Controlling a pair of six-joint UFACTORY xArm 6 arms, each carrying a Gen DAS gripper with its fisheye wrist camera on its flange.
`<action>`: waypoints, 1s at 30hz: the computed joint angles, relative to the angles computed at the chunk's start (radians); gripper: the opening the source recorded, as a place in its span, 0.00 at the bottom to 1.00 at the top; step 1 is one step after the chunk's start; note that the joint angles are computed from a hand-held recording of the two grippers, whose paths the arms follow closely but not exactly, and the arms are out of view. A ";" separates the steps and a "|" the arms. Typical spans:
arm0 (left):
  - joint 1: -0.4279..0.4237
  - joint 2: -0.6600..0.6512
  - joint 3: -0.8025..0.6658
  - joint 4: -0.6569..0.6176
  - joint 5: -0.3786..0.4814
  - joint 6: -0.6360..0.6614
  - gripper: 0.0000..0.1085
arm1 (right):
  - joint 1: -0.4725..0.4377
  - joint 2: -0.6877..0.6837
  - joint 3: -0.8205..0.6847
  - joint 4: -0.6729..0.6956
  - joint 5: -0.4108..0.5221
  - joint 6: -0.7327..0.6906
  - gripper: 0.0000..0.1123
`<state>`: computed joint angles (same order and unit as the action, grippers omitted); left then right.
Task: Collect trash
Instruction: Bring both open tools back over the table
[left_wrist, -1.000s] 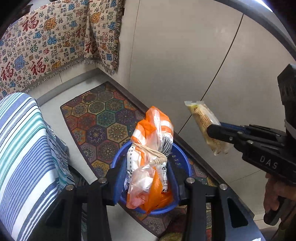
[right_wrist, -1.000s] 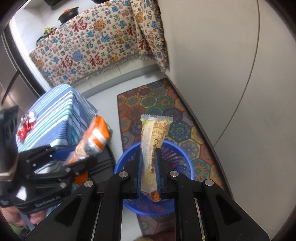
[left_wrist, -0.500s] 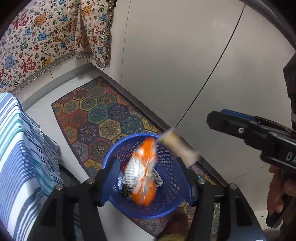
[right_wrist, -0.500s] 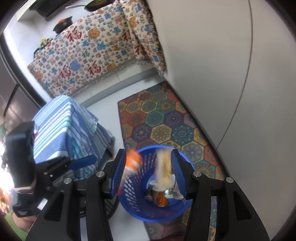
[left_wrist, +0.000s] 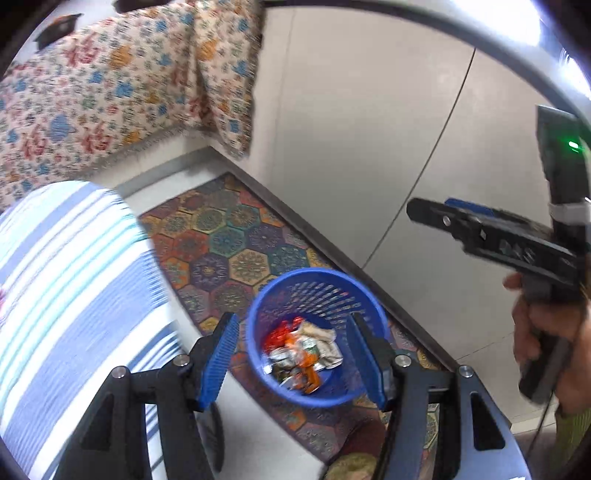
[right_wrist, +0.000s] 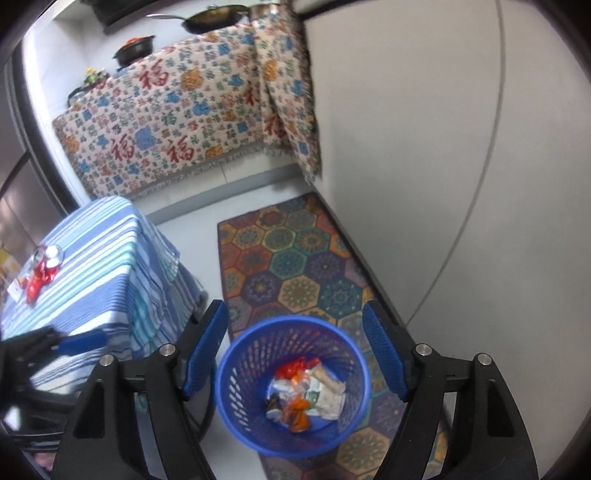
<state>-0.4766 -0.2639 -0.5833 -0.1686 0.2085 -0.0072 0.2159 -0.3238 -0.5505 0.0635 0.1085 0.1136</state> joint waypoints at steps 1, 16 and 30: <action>0.022 -0.058 0.041 0.034 0.013 -0.026 0.57 | 0.012 0.000 -0.004 -0.075 -0.009 0.063 0.72; 0.670 -0.507 0.352 0.158 0.191 0.099 0.58 | 0.483 0.323 -0.313 -0.245 0.010 0.152 0.72; 0.778 -0.281 0.275 -0.175 0.025 0.487 0.82 | 0.607 0.607 -0.592 -0.287 0.118 0.203 0.88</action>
